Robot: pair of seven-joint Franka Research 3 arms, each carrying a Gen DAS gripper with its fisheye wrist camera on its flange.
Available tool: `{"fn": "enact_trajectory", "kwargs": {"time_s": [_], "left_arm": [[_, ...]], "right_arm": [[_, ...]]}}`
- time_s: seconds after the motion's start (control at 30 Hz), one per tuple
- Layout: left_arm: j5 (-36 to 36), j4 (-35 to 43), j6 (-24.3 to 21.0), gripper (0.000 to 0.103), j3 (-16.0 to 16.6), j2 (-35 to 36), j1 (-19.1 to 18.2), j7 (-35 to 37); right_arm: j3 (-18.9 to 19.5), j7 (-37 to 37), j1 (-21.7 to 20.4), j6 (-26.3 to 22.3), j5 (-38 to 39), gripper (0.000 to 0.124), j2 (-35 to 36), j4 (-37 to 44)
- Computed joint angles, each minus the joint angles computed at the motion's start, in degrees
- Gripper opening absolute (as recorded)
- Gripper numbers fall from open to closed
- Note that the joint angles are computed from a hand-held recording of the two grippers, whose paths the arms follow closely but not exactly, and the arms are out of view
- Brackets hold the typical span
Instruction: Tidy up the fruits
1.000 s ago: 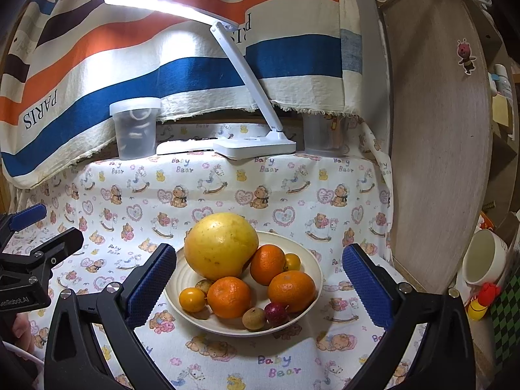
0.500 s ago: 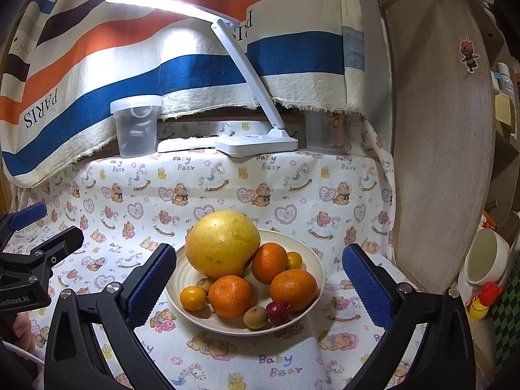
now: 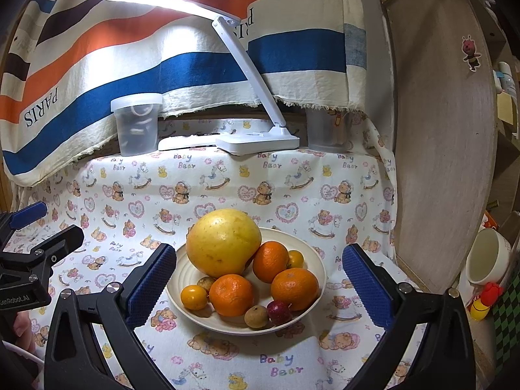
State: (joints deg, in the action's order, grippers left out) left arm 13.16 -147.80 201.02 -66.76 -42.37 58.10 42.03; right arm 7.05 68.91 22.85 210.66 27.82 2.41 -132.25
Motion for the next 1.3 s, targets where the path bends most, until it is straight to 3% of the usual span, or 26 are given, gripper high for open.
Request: {"fn": "enact_trajectory", "kwargs": {"time_s": [1.3], "left_arm": [[-0.35,0.08,-0.02,0.103,-0.06,0.67,0.08,0.62]], "right_arm": [[0.04,0.26,0.11,-0.96,-0.58,0.103,-0.22,-0.51]]}}
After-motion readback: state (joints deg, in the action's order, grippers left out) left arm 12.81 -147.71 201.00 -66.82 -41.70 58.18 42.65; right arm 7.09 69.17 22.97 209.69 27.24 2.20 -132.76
